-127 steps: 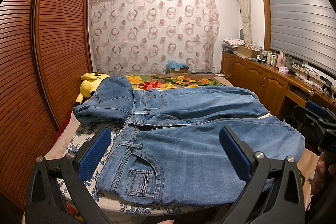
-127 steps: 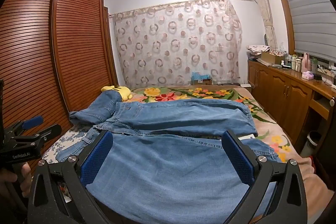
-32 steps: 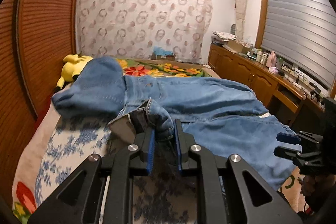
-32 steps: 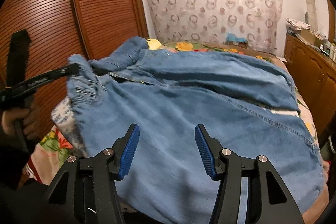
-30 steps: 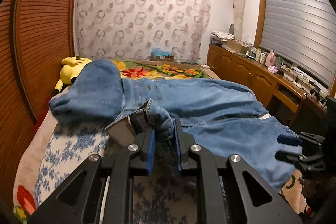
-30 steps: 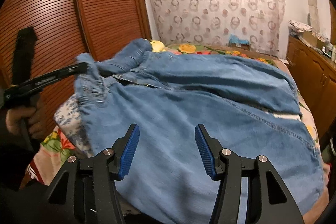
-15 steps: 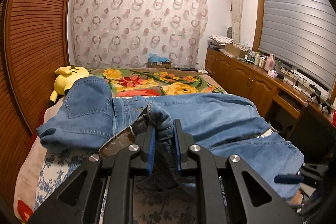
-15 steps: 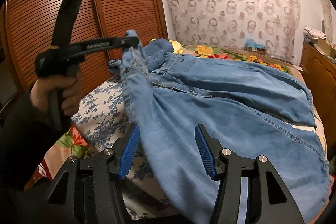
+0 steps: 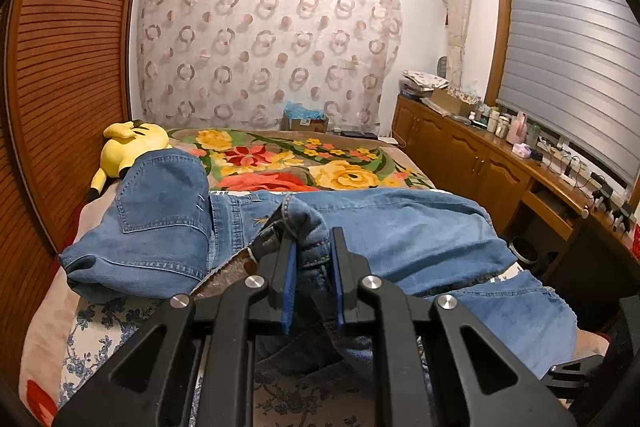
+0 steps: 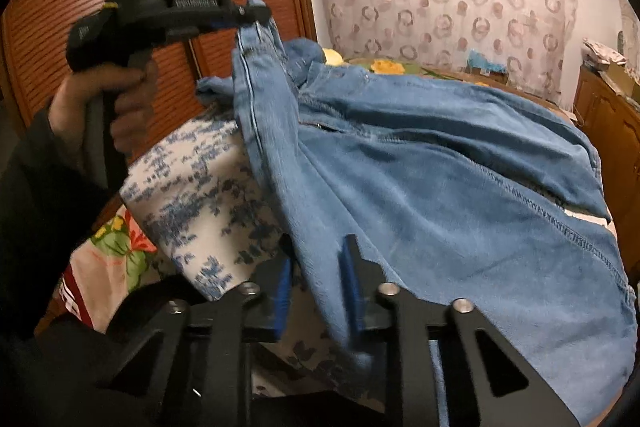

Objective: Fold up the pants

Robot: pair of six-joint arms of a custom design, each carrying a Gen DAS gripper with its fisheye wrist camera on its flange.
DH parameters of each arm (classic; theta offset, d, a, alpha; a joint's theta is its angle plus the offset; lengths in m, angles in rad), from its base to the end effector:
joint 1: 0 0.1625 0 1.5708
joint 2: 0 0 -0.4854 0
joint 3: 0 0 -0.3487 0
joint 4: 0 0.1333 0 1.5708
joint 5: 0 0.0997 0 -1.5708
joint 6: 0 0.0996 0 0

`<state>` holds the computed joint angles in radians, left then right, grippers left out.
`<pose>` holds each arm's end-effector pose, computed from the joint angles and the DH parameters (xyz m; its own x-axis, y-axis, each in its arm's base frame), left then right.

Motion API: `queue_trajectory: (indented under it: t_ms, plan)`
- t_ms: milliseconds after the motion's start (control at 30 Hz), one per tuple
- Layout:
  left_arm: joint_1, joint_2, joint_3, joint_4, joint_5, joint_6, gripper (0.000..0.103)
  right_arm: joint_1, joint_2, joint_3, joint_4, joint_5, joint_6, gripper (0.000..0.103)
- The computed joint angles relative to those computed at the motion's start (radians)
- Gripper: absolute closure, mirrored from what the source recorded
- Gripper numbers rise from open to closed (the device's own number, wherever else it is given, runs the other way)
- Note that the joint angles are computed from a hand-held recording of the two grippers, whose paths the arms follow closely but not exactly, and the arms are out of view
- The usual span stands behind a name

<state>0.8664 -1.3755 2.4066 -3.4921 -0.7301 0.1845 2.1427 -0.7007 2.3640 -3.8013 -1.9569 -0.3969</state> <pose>-0.0930 -0.4298 0.3752 -0.7935 0.0787 -0.6035 0.5626 0.4731 -0.6780 0.3363 -0.3455 0.1040 -0.6430 -0.5797 0.5006 -0.7644 0.5260 -0.3727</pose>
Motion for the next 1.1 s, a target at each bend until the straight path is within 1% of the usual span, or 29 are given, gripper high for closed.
queue_trajectory:
  t_ms: [100,167,267,467,567,667,867,1000,1100]
  plan:
    - [0.000,0.000,-0.007,-0.002,0.000,0.005,0.087,-0.001,-0.009,-0.001,-0.037,0.003,-0.007,0.096]
    - [0.002,-0.011,-0.009,-0.005,-0.005,0.008,0.087,-0.003,-0.016,-0.012,-0.046,-0.002,-0.018,0.096]
    - [0.005,-0.021,-0.017,-0.019,-0.012,0.023,0.087,0.006,-0.017,-0.047,-0.050,-0.031,-0.062,0.097]
    - [0.030,-0.031,-0.031,-0.040,-0.045,0.042,0.087,0.020,-0.009,-0.144,-0.046,-0.074,-0.181,0.097]
    - [0.037,-0.030,-0.034,-0.042,-0.052,0.044,0.087,0.024,0.009,-0.187,-0.057,-0.088,-0.224,0.097]
    - [0.059,-0.029,-0.071,-0.016,-0.077,0.049,0.087,0.028,0.051,-0.234,-0.082,-0.104,-0.262,0.097]
    - [0.091,-0.017,-0.126,0.021,-0.095,0.092,0.087,0.035,0.114,-0.347,-0.087,-0.131,-0.366,0.097]
    - [0.127,0.002,-0.178,0.049,-0.118,0.110,0.087,0.031,0.146,-0.433,-0.060,-0.134,-0.439,0.097]
    - [0.149,0.020,-0.213,0.063,-0.130,0.125,0.087,0.021,0.170,-0.493,-0.029,-0.134,-0.475,0.097]
